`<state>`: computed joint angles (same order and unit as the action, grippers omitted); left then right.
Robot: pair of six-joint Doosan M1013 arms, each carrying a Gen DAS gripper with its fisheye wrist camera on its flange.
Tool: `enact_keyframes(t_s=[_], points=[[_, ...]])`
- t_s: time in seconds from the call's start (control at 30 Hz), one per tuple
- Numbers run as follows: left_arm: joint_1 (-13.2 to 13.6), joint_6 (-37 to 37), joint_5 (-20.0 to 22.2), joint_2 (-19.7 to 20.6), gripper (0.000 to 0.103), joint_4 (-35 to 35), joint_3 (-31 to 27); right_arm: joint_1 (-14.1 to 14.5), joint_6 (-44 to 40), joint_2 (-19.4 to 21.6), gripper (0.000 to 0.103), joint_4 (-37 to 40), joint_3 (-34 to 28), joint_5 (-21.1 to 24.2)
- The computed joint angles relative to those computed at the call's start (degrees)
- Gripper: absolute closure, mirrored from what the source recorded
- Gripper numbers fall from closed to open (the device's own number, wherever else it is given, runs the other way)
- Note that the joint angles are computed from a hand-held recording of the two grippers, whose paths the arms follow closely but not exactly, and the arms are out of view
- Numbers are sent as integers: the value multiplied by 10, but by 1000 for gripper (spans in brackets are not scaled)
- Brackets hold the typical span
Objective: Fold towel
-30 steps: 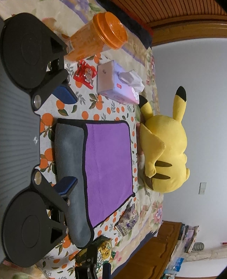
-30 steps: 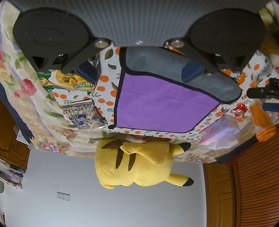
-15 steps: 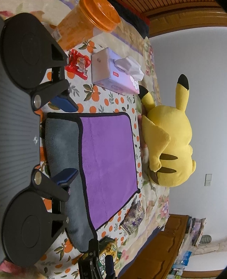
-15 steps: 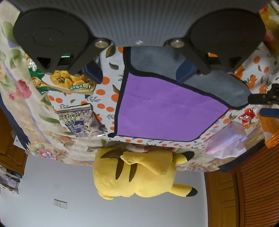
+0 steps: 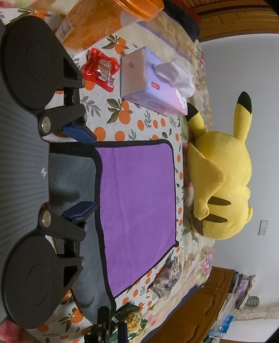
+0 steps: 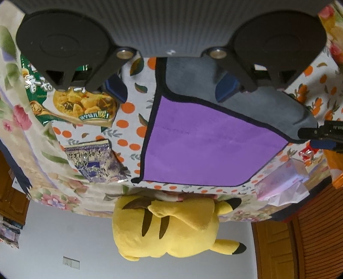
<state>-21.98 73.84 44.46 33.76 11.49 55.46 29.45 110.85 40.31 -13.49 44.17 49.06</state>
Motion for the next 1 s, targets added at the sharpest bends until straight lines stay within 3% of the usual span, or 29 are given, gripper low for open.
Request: enact_keyframes(t_s=[0.3, 0.53, 0.77, 1.0], points=[[7, 19, 25, 7, 53, -34, -12, -8, -20, 9, 18, 57, -14, 31], [7, 27, 32, 7, 66, -41, -10, -14, -30, 10, 30, 94, -17, 39], [7, 32, 29, 4, 79, -44, -7, -17, -41, 11, 60, 110, -21, 47], [6, 41, 25, 2, 95, -50, -2, -19, -40, 10, 80, 111, -19, 46]])
